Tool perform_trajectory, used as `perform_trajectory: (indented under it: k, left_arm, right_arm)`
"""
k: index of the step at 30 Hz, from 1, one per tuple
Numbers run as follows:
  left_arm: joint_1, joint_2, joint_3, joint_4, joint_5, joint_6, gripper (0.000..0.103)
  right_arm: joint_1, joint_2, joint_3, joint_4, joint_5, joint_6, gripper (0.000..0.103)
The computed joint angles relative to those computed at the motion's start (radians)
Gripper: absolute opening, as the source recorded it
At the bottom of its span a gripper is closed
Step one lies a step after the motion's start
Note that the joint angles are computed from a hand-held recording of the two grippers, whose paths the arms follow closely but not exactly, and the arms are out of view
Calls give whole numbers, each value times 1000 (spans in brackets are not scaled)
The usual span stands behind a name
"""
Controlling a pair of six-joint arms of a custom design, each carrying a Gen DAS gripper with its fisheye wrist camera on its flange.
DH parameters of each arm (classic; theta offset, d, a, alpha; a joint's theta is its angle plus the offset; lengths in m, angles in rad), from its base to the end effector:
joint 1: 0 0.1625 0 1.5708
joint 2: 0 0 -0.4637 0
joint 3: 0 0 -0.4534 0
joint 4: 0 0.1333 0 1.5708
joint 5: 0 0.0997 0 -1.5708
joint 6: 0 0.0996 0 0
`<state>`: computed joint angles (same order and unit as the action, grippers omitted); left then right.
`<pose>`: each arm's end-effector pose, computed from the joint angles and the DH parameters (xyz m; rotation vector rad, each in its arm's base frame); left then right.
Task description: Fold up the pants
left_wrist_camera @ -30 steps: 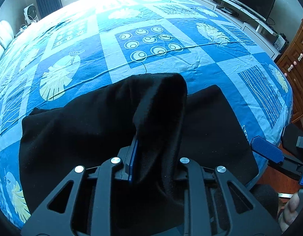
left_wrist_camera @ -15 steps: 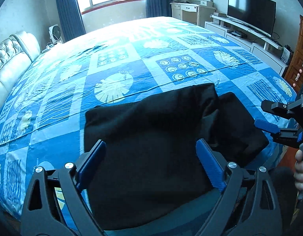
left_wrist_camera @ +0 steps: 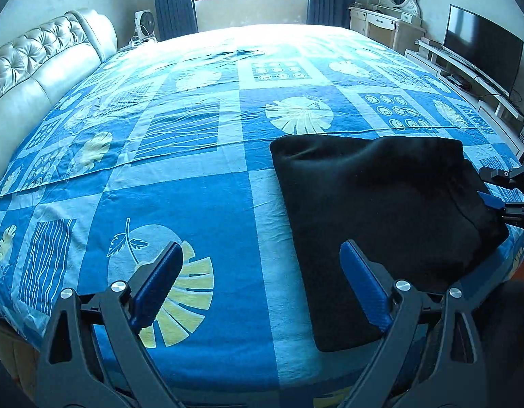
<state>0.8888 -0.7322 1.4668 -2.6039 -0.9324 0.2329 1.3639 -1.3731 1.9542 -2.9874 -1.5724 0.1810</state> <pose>-0.3548 -0.7426 0.1215 1.0042 2.3244 -0.5568 0.0048 -0.6251 0.3754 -0.5523 -2.8067 1.2696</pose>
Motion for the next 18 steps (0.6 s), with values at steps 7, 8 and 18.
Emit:
perform_trajectory:
  k: [7, 8, 18]
  left_arm:
    - [9, 0, -5, 13, 8, 1, 93]
    - [10, -1, -6, 15, 7, -1, 93]
    - [12, 2, -6, 32, 18, -6, 93]
  right_arm:
    - [26, 46, -49, 99, -34, -54, 59]
    - [38, 55, -60, 116, -67, -68, 54]
    - [56, 51, -48, 73, -76, -117, 15]
